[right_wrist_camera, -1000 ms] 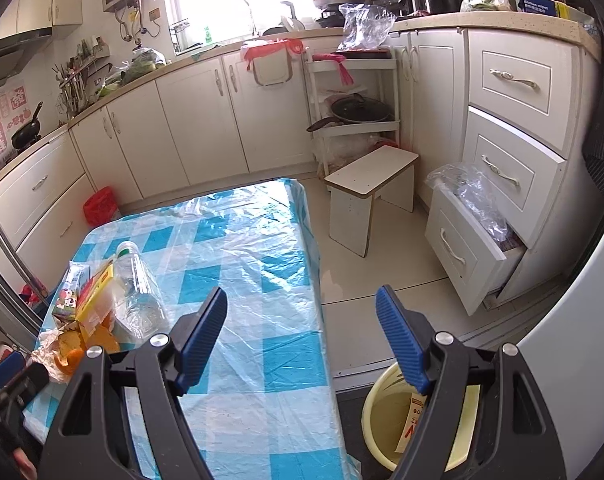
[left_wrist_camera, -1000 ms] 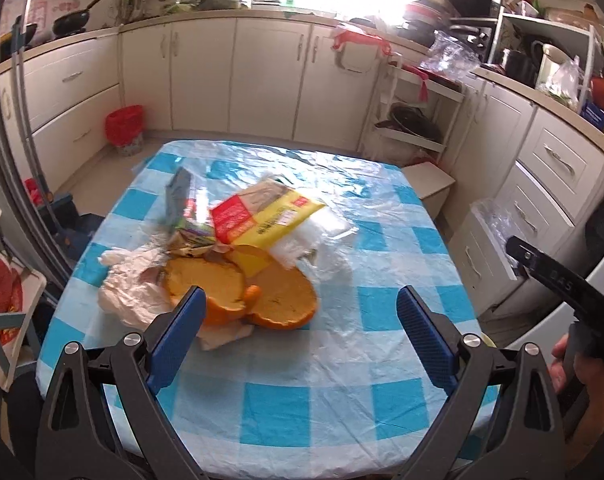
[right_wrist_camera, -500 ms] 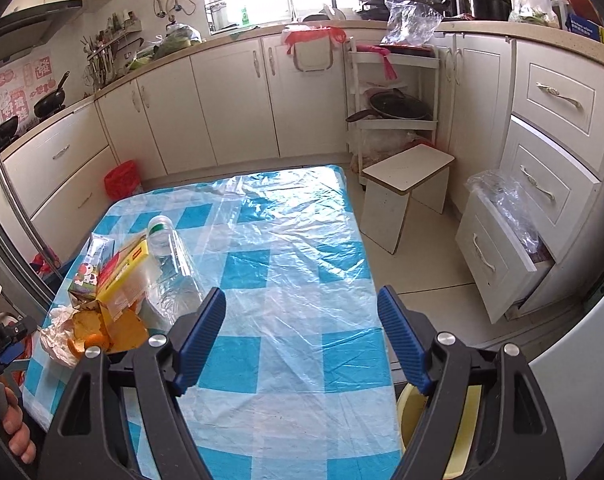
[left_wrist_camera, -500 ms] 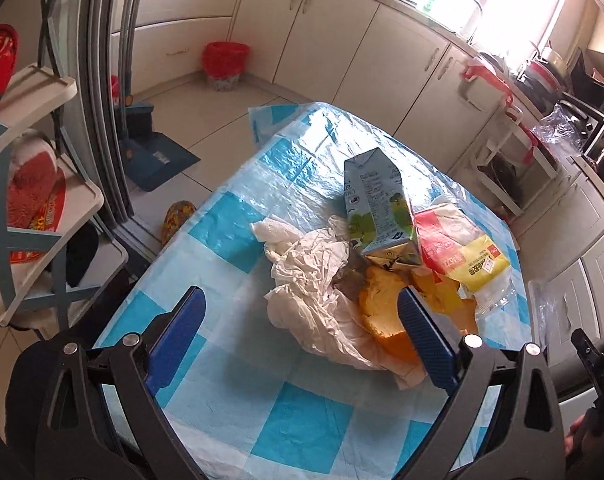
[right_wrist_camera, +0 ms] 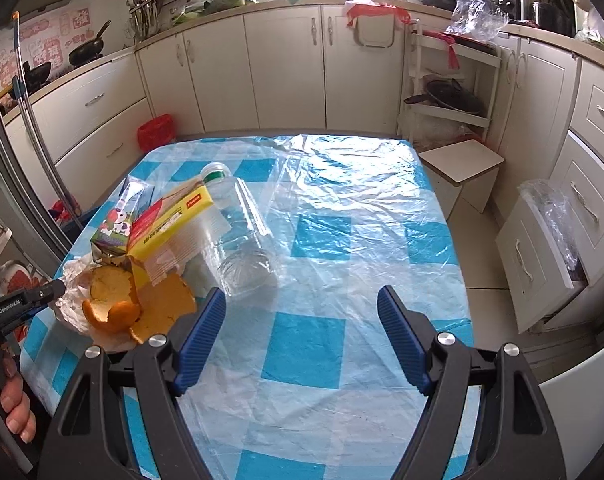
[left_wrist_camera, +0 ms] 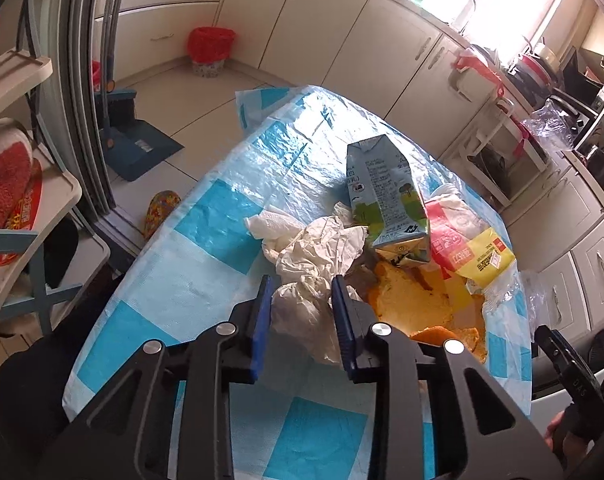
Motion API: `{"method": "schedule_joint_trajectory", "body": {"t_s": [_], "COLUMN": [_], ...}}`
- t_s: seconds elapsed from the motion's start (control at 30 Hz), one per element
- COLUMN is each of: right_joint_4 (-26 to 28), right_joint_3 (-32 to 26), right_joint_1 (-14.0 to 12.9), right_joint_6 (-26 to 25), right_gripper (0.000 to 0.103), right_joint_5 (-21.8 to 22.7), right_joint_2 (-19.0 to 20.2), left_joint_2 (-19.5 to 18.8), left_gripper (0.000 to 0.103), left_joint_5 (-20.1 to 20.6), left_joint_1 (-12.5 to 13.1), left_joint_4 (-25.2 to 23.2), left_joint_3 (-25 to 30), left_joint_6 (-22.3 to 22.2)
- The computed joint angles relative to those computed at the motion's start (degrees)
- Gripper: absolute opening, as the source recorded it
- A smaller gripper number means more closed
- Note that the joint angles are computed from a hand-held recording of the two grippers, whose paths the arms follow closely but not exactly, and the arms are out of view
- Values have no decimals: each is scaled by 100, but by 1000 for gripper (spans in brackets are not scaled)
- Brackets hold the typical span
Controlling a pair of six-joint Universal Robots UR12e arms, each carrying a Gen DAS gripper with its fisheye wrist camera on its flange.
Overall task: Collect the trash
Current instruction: 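Grasp the white tissue with the left tool while the right tool grasps an orange peel half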
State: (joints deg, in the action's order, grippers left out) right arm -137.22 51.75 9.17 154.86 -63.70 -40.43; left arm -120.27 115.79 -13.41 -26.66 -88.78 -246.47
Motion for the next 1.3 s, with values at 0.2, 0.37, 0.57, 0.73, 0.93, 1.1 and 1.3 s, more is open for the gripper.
{"method": "schedule_joint_trajectory", "body": {"t_s": [0.2, 0.37, 0.57, 0.73, 0.93, 1.1, 1.3], "right_joint_4": [171, 264, 290, -2, 298, 815, 2284], "right_joint_3": [-47, 11, 384, 841, 896, 847, 240], "right_joint_1": [47, 22, 106, 297, 431, 531, 476], "right_joint_6": [-105, -161, -1235, -2429, -3456, -4058, -4076], "right_gripper": [75, 75, 75, 75, 75, 58, 6], "right_joint_5": [47, 412, 950, 853, 878, 645, 1004], "right_joint_2": [20, -25, -258, -460, -477, -450, -265], "left_joint_2": [150, 256, 275, 280, 318, 317, 327], "left_gripper": [26, 26, 26, 26, 26, 26, 26], "left_joint_5": [112, 276, 504, 657, 717, 737, 769], "left_joint_1": [-66, -126, -187, -221, -197, -194, -186], "left_joint_4": [227, 300, 49, -213, -289, -241, -163], "left_joint_3": [-114, -135, -59, -40, -109, -137, -168], "left_joint_6": [308, 517, 844, 1090, 1243, 1358, 1350]}}
